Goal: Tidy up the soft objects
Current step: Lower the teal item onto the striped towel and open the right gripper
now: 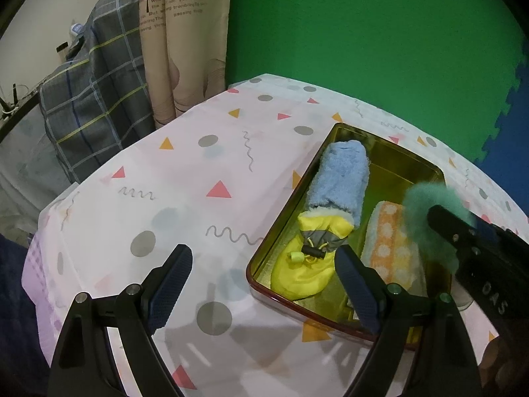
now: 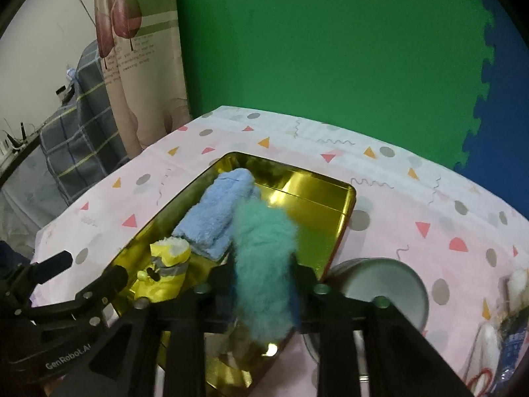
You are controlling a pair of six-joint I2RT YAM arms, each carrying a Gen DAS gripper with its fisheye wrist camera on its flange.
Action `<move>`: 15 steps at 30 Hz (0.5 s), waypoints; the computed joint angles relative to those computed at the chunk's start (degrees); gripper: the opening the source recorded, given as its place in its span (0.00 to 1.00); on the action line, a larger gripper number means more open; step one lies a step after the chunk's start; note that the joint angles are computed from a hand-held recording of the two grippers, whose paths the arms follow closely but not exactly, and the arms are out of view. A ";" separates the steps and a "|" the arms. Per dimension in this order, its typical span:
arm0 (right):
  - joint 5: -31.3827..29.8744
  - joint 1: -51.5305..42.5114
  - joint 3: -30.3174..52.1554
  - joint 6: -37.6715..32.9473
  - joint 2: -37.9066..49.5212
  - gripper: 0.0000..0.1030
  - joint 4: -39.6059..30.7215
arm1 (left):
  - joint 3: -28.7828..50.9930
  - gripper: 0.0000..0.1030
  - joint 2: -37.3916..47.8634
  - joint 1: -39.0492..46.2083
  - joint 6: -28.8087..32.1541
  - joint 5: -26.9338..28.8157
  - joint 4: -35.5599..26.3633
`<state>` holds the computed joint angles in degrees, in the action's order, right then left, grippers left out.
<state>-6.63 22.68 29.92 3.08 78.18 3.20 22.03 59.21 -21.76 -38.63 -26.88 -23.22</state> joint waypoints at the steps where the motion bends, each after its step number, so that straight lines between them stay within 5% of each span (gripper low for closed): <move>1: -0.99 -0.32 -0.46 -0.17 -0.38 0.42 0.41 | -0.03 0.83 0.04 0.01 -0.04 0.21 0.12; 15: -6.45 -6.98 -9.10 -3.07 -17.46 0.46 -6.88 | 0.44 0.83 1.32 -4.15 -0.48 -2.37 0.21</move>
